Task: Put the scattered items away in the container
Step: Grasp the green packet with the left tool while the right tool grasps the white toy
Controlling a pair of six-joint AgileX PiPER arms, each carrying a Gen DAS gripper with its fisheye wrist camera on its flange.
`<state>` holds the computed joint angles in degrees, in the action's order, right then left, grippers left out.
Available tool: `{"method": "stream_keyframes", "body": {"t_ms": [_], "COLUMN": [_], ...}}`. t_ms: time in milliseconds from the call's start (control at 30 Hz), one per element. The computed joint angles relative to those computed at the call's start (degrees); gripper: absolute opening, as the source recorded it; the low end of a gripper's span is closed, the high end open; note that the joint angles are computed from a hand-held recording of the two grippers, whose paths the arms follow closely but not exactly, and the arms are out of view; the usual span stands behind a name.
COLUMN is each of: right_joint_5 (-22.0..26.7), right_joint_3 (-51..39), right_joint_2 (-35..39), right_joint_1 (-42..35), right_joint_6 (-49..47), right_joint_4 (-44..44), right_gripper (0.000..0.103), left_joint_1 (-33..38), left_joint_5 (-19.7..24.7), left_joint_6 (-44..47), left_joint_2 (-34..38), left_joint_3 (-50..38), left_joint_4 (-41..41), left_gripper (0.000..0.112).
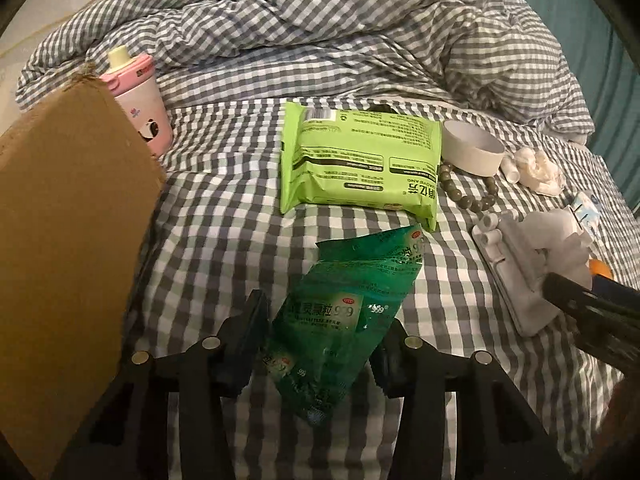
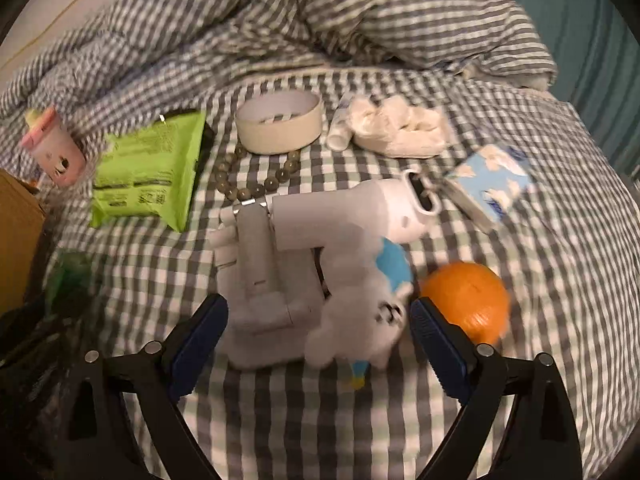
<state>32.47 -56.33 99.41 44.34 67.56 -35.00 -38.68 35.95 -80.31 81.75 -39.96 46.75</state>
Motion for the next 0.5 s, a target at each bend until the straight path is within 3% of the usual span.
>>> {"method": "stream_keyframes", "body": {"t_ms": [67,133,167,267,500], "right_joint_5": [-4.8,-4.6,-3.4,-5.5,-5.8], "right_joint_3": [1.4,3.0,3.4,6.0,11.2], "right_joint_2": [-0.4,-2.7,-3.8,-6.8,-14.1], "right_joint_1": [-3.3,-3.6,-3.4,-5.0,-3.5], "right_joint_6": [-4.2,-1.5,-0.7,-6.3,-3.8], "right_joint_4": [5.8,4.8,4.0,9.8,9.8], "right_gripper": [0.082,0.05,0.044,0.044,0.044], "left_joint_1": [0.3,0.3,0.3,0.6,-3.0], "left_joint_5": [0.4,0.4,0.4,-0.2,2.6], "left_joint_6": [1.2,1.7,2.1,2.4,0.3], "left_joint_2": [-1.1,-2.0,-2.3,-2.8,-5.5], "left_joint_3": [0.5,1.2,1.4,1.9,2.7], "left_joint_4": [-0.8,-1.4,-1.9,-2.4,-2.6], "left_gripper": [0.035,0.035,0.034,0.034,0.034]}}
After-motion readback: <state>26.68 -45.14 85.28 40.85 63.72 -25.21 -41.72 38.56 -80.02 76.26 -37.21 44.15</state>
